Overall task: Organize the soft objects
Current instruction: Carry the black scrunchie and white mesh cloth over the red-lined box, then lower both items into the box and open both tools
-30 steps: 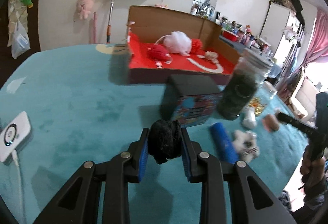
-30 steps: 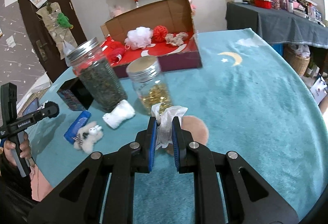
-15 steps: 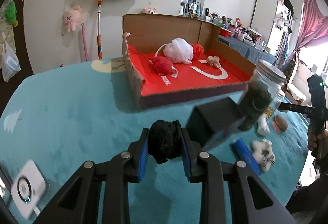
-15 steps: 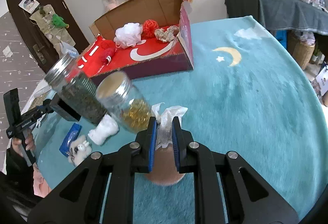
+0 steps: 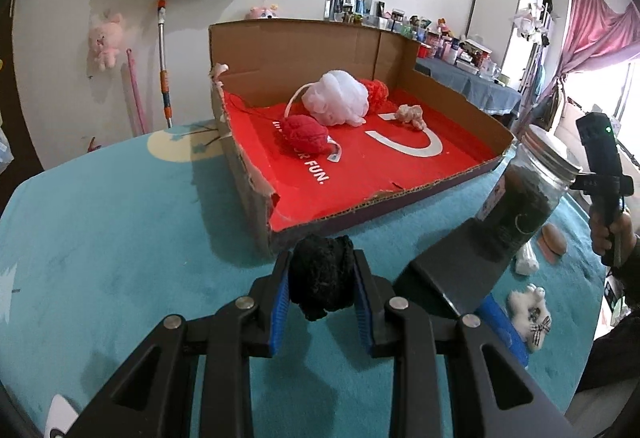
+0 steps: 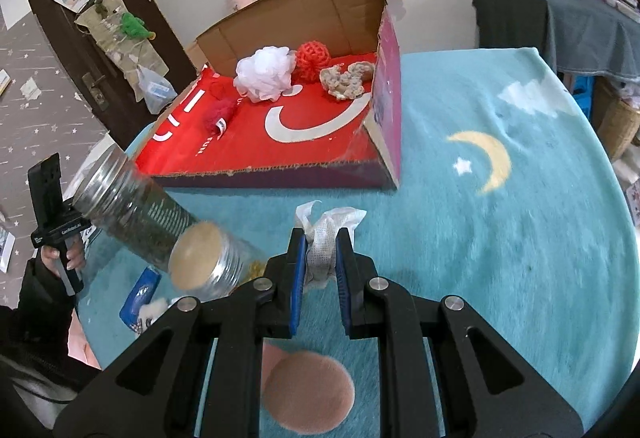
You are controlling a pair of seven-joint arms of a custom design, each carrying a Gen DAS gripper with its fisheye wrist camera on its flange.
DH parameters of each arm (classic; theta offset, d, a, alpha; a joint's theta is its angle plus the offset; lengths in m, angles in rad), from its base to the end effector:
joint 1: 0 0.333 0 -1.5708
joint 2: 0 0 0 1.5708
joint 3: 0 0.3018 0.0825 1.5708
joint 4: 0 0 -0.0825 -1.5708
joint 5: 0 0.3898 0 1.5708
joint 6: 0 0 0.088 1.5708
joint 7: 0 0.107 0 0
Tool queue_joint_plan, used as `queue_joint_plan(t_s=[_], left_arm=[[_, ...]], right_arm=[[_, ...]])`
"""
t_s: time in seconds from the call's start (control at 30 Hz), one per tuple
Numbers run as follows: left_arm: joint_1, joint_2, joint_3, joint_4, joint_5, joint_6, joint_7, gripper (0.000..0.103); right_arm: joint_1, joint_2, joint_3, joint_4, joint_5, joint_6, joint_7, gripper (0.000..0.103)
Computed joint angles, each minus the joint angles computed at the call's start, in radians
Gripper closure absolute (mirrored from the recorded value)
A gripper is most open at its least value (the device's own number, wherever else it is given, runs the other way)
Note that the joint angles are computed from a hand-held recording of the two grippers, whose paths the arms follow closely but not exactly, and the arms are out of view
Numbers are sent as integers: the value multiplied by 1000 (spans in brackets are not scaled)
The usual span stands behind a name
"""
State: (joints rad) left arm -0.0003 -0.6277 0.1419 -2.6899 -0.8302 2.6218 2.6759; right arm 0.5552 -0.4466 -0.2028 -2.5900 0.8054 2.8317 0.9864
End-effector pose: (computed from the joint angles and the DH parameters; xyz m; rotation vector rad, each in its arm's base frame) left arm 0.3947 0.0735 0.4601 -1.4933 2.1142 -1.0225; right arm 0.4316 0.1174 0.4518 -1.8175 1.4403 -0.1405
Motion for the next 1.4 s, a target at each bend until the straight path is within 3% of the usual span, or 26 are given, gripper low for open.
queue_joint_plan(t_s=[0.3, 0.63, 0.87, 1.07, 1.17, 1.4], left_arm=[[-17, 22, 7, 58, -15, -59, 33, 73], [-34, 103, -55, 180, -2, -111, -21, 73], [-28, 260, -153, 349, 126, -132, -218, 72], [-14, 452, -227, 537, 326, -185, -427, 72], [-16, 532, -242, 608, 392, -187, -490, 71], [-20, 684, -258, 742, 554, -198, -616, 71]], right_arm=[[-8, 38, -29, 85, 125, -130, -136, 89], [-117, 149, 73, 245, 135, -240, -172, 89], [-186, 310, 173, 458, 10, -305, -94, 89], [-239, 494, 248, 680, -205, -363, 70, 89], [-258, 601, 275, 802, -333, -401, 174, 89], [-300, 775, 323, 1012, -441, -506, 289, 89]])
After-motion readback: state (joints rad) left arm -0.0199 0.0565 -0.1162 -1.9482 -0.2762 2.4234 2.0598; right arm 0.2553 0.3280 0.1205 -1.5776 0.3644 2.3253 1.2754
